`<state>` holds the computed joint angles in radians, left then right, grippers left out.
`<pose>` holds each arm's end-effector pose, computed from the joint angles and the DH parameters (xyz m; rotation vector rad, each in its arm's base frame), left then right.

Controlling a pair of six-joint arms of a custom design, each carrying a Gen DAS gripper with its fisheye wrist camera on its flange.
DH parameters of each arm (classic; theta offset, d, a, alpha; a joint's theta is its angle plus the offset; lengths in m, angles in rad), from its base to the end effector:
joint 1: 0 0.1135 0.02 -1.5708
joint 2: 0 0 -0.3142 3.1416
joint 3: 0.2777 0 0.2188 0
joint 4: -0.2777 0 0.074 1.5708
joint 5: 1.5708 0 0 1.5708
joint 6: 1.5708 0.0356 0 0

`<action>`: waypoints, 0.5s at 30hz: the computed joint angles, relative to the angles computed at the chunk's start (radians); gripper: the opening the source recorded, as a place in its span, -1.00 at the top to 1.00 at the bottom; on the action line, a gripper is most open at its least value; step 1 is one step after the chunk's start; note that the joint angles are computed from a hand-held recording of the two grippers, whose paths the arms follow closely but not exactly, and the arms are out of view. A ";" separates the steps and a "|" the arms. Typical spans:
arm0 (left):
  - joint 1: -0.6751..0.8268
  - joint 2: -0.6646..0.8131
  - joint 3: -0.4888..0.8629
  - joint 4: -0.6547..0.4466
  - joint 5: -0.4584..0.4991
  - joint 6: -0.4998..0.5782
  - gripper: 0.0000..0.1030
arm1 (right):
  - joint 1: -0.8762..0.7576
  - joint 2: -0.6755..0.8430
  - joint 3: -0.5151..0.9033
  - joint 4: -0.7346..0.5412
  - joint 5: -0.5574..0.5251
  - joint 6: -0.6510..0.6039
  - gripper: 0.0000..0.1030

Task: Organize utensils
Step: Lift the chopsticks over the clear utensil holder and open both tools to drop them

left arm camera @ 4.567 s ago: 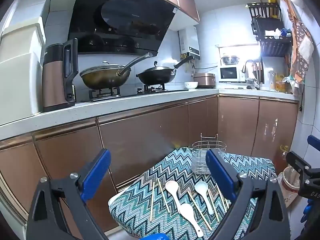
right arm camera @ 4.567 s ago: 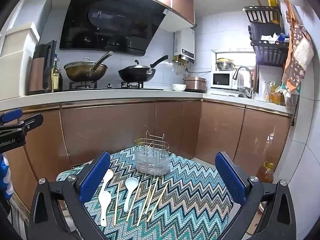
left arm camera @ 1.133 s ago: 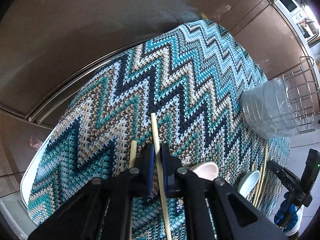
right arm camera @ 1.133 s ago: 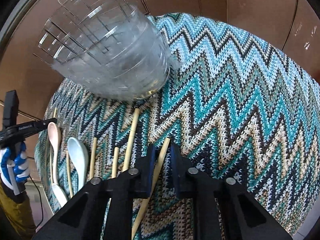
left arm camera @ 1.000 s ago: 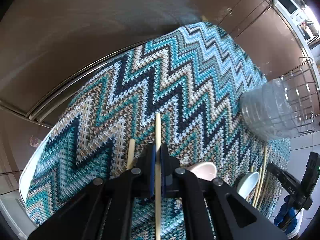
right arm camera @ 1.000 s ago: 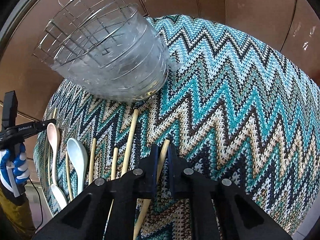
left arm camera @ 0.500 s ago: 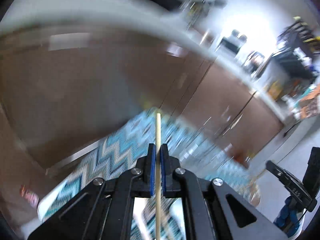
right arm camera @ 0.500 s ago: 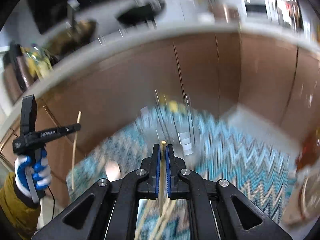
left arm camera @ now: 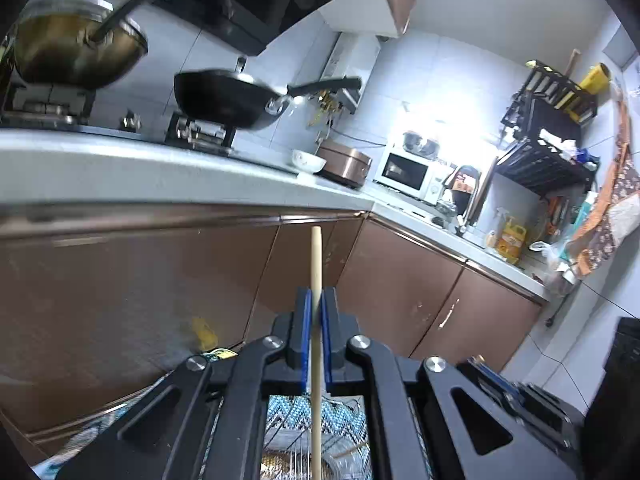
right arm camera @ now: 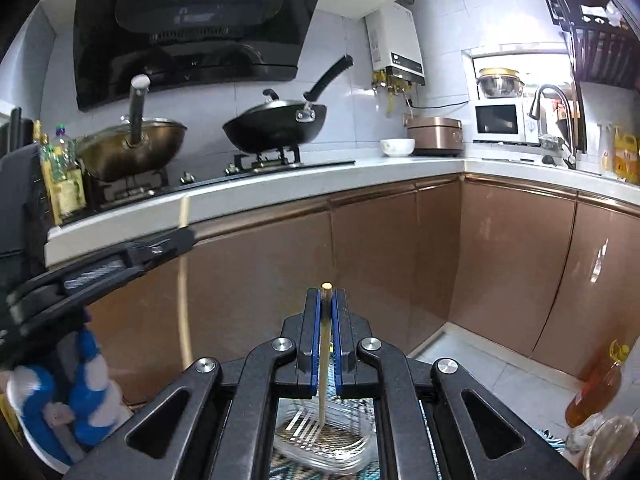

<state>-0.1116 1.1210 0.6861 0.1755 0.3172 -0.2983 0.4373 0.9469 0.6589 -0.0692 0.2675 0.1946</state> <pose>0.2012 -0.0337 0.3345 0.0539 1.8548 -0.5767 0.1460 0.0578 0.3284 -0.0541 1.9175 0.1677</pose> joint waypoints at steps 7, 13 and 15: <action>-0.194 0.229 -0.178 0.402 -0.281 0.049 0.91 | -0.039 0.060 -0.173 0.168 -0.028 0.016 0.90; -0.241 0.379 -0.269 0.611 -0.350 0.077 0.90 | -0.058 0.147 -0.278 0.295 -0.048 0.028 0.89; -0.247 0.399 -0.290 0.646 -0.363 0.083 0.89 | -0.057 0.148 -0.291 0.298 -0.045 0.032 0.89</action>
